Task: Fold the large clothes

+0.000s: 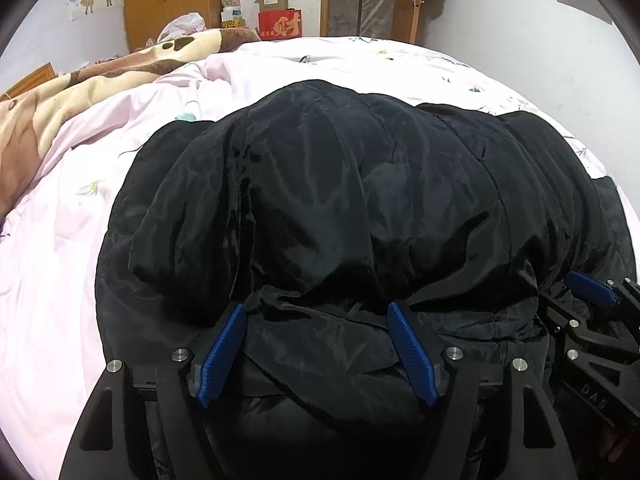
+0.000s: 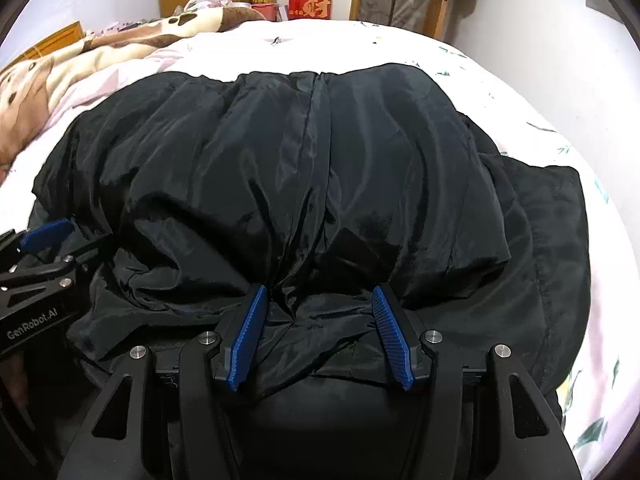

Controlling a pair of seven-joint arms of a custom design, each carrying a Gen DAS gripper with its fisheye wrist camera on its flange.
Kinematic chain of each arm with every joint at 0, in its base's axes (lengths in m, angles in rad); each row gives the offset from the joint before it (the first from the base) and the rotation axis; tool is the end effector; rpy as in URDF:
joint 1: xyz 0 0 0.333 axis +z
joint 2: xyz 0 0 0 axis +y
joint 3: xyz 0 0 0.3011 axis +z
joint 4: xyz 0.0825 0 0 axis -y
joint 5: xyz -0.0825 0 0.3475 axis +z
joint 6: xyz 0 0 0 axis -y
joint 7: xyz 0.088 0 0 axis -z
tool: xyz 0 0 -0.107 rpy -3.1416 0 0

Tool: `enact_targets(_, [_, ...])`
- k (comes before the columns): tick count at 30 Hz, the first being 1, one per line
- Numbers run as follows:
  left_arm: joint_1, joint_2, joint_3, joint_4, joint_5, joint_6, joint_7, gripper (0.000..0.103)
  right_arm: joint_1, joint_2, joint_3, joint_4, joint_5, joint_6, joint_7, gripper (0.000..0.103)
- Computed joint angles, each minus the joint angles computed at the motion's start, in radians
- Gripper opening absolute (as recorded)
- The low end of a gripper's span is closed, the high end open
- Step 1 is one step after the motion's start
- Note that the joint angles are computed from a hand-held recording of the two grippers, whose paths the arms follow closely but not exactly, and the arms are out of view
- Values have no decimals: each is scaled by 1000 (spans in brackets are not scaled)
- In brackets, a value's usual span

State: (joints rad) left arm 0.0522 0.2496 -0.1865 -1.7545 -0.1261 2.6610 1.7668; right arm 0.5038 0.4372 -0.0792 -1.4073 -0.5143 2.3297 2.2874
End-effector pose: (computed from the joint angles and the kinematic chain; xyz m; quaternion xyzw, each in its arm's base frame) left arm 0.6348 -0.0706 0.5045 -0.5914 0.7359 -0.2696 0.1899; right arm 0.6252 0.2854 0.5059 -0.6641 0.6705 -0.2800 0.1760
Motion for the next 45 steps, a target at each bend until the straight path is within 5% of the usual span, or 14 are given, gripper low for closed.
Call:
enact_targets(7, [6,-8,-5,-15,-23,7,11,74,19,-3,-7,-11,-41,-8,40,55])
enact_targets(11, [18,1,-2,47,-49,-87,20,76,9,-3,7,19,-6,-45,32,56])
enact_targets(19, [38,-168,38,-84,-125,-128,78,83,2,-190,35,-159,-12,11,172,59])
enact_targets(29, [25,-370,157,-235,-232,-198,202,83,-59,-431,159,-357,-101,22,294,59])
enact_targets(36, [38,-560,248,-427,-183,-222,293,83,-129,-651,252,-572,-118,-11,360,63])
enact_targets(45, [51,-665,332,-522,-169,-291,296,83,-218,-856,361,-769,-42,-67,423,64])
